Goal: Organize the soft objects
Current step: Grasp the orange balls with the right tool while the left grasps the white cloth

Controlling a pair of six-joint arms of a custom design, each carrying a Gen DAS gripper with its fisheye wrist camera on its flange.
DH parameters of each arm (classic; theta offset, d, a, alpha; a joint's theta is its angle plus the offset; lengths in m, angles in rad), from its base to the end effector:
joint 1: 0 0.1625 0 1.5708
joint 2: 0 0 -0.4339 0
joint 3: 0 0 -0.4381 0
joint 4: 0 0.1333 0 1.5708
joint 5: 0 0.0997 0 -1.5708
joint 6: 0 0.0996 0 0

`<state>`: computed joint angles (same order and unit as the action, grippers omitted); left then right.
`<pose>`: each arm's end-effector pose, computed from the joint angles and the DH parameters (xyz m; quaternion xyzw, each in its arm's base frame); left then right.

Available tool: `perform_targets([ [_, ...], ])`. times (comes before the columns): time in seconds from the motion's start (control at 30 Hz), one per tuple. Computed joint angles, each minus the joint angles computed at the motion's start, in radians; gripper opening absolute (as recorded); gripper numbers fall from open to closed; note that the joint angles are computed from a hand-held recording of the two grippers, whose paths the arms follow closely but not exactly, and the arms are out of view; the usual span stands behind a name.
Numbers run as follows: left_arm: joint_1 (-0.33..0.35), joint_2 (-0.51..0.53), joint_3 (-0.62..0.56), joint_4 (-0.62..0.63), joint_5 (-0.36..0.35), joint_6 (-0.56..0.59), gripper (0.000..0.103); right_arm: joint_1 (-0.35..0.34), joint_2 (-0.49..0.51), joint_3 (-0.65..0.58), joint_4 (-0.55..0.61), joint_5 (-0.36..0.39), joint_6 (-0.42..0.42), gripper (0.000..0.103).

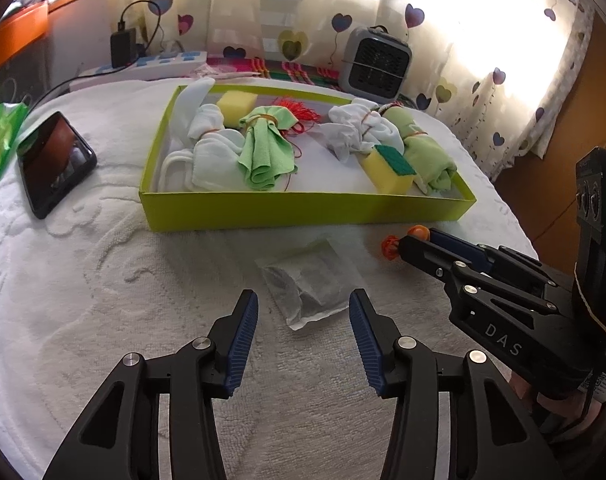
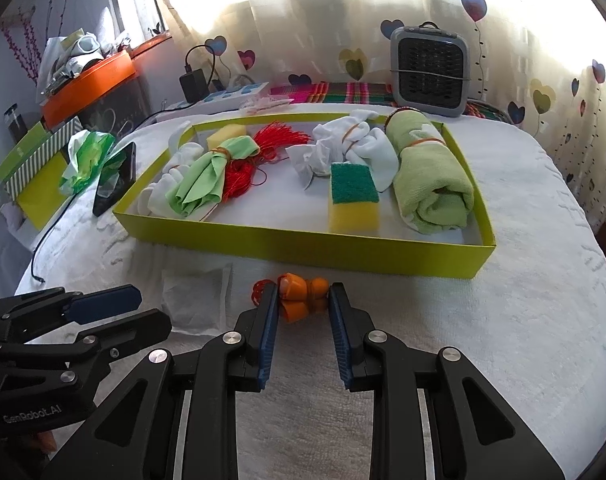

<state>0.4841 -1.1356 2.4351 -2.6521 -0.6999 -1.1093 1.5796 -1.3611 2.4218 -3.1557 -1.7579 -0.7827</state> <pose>-0.2422 -0.3640 0.0497 0.0357 0.9018 -0.3284 0.2788 0.1186 -0.4385 0.1697 0.3484 -0.8966 0.2049 0.1809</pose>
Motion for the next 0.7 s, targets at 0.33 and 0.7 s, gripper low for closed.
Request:
perform_targets([
  [0.33,0.022,0.044,-0.055,0.076,0.013,-0.012,0.047,-0.024,-0.044,0.013,0.012,0.048,0.002,0.027],
  [0.7,0.030,0.069,-0.089,0.149,0.036,-0.031,0.047,-0.039,-0.057,0.016,0.025,0.077,-0.002,0.027],
])
